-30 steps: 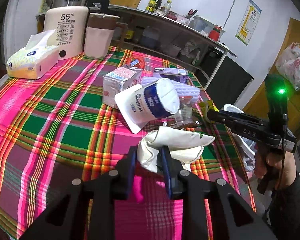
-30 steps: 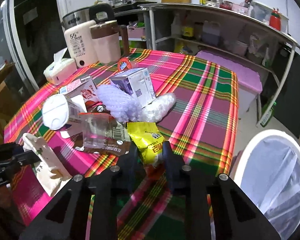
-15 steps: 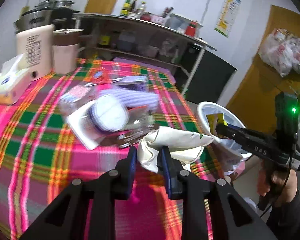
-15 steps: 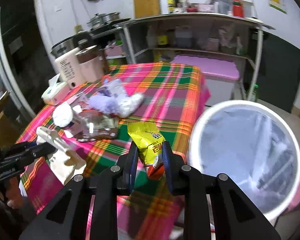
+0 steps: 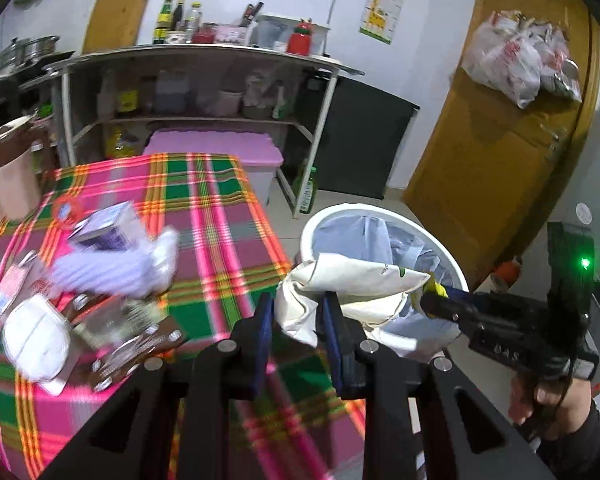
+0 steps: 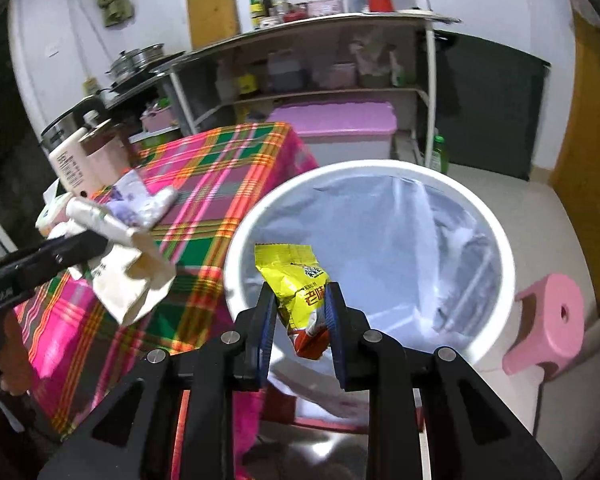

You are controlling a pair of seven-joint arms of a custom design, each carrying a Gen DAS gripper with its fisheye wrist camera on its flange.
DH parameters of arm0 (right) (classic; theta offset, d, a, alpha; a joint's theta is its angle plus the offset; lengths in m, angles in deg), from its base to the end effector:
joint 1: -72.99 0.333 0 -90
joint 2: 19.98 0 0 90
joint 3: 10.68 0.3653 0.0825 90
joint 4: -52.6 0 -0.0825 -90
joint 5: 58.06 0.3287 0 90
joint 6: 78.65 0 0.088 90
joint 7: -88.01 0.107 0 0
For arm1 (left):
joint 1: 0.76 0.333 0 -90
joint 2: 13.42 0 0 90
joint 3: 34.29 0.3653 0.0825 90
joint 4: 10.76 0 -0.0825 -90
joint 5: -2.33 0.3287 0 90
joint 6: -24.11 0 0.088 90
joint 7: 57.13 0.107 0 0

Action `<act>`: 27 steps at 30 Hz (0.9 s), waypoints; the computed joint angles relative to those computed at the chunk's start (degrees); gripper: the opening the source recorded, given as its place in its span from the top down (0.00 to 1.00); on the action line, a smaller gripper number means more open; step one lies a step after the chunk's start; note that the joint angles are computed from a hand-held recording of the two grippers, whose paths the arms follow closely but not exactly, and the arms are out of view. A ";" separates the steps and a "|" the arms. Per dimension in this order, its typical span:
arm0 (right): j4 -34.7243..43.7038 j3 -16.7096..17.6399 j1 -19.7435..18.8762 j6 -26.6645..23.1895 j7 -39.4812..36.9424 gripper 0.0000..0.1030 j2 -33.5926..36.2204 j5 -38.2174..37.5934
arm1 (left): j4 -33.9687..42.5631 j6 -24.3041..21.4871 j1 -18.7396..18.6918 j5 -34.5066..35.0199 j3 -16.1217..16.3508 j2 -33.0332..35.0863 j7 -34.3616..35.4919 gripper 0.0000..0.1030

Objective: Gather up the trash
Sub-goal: 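Carry both items to the bin and open both tools to drop them, then move both tools back from the bin toward the table items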

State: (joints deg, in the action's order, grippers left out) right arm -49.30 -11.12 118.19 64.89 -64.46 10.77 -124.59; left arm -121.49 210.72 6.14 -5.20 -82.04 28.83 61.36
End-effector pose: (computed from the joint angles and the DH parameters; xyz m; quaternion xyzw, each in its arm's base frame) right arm 0.4628 0.4693 0.3511 -0.5288 0.7608 -0.2507 0.2806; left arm 0.5799 -0.3266 0.3652 -0.3773 0.8193 -0.4287 0.0520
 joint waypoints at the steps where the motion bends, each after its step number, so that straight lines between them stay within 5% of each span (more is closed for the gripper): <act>1: -0.67 -0.13 -0.04 0.21 0.61 0.75 -0.31 -0.18 | 1.03 -0.74 -1.18 -0.06 0.80 0.20 -0.19 0.75; 10: -3.93 0.14 -1.21 0.97 3.18 0.74 -1.49 -0.56 | 7.59 -5.59 -8.17 -3.94 4.88 1.44 2.56 0.74; 14: -4.27 0.05 -1.19 0.62 4.83 0.55 -1.74 -2.02 | 9.44 -7.38 -10.25 -6.05 6.27 1.57 4.69 0.73; 18: -4.86 0.32 -1.12 0.31 6.71 0.54 -2.31 -3.67 | 9.53 -7.85 -10.60 -8.47 6.22 1.44 6.89 0.71; 21: -5.03 0.77 -1.15 -0.32 7.61 0.54 -2.55 -4.16 | 9.95 -8.61 -10.78 -10.20 6.25 1.33 8.21 0.57; 27: -5.28 1.61 -0.76 -2.04 8.89 0.54 -3.11 -4.75 | 9.06 -7.97 -9.23 -13.29 4.53 0.99 10.77 0.56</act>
